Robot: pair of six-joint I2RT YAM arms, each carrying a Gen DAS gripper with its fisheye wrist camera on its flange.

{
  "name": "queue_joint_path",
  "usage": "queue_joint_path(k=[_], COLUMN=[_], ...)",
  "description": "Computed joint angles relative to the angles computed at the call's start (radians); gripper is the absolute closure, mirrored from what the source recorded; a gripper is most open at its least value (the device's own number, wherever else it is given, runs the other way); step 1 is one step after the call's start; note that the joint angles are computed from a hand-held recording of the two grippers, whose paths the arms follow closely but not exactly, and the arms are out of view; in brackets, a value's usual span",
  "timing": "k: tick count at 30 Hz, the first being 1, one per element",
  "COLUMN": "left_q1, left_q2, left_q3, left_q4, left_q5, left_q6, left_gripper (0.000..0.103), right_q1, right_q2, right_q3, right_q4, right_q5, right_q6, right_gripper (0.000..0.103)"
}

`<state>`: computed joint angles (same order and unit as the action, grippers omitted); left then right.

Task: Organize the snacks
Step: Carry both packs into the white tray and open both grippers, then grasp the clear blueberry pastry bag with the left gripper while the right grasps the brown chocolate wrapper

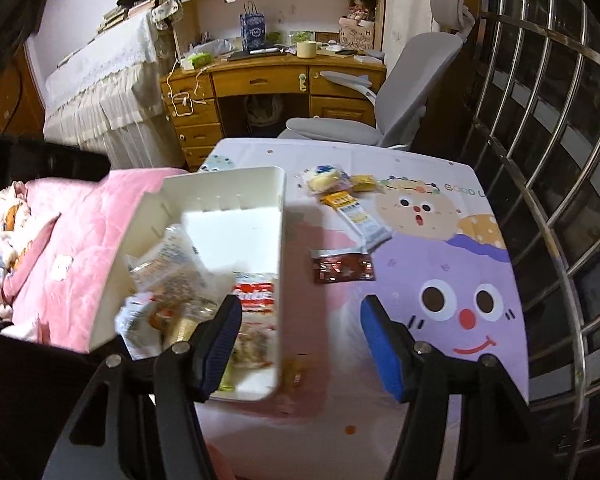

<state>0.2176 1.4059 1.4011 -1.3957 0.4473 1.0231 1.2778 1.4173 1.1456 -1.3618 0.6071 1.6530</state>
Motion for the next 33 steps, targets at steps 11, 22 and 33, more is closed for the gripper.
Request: queue_joint_path(k=[11,22,33], left_q1=[-0.359,-0.64,-0.749], left_q2=[0.123,0.502,0.927], left_q3=[0.16,0.387,0.75], left_q4=[0.106,0.21,0.167], left_q5=[-0.131,-0.336,-0.456], left_q6=[-0.3,-0.508,-0.564], left_gripper=[0.023,0.022,0.022], right_q1=[-0.183,-0.484,-0.77], right_q2=[-0.176,-0.339,-0.262], right_q3=[-0.204,-0.479,-0.658], right_q4=[0.136,0.516,0.914], right_q5=[-0.042,-0.203,-0.457], right_q6=[-0.386,-0.942,-1.43], right_gripper=[0.038,0.033,0.029])
